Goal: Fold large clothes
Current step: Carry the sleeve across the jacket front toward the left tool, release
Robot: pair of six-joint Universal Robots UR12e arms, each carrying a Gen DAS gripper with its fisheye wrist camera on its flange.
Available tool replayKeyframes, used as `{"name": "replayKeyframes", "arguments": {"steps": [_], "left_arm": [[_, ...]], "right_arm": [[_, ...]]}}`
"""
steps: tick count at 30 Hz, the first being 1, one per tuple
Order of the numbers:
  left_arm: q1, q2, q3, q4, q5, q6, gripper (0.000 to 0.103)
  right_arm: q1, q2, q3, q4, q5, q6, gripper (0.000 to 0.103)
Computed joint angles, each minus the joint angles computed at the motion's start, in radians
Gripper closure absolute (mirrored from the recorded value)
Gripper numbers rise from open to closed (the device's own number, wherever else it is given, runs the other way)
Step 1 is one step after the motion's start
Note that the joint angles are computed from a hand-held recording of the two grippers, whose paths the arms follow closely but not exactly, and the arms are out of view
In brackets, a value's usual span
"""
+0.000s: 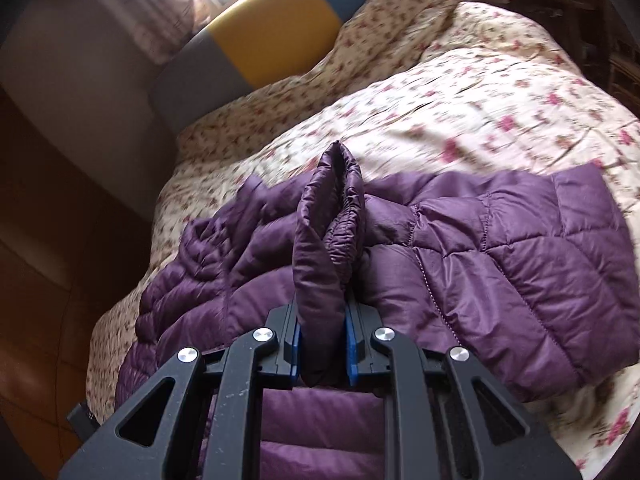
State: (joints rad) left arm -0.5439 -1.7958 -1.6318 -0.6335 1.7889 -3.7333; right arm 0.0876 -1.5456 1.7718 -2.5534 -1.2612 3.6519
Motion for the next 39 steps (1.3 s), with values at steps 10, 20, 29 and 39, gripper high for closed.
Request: {"name": "replayKeyframes", "arguments": {"steps": [10,20,29,39], "left_arm": [[0.004,0.012,-0.016,0.019,-0.018,0.000,0.005],[0.001,0.021,-0.020,0.009,-0.015,0.004,0.013],[0.001,0.028,-0.025,0.018,-0.029,-0.005,0.018],[-0.001,0.030,-0.025,0.024,-0.046,0.002,0.024]], "right_arm": [[0.043,0.027,-0.016,0.011,0.123,-0.072,0.088],[0.082,0.056,-0.034,0.036,0.217,-0.149,0.087],[0.101,0.076,-0.043,0.036,0.269,-0.175,0.087],[0.106,0.083,-0.046,0.035,0.296,-0.190,0.070]]}}
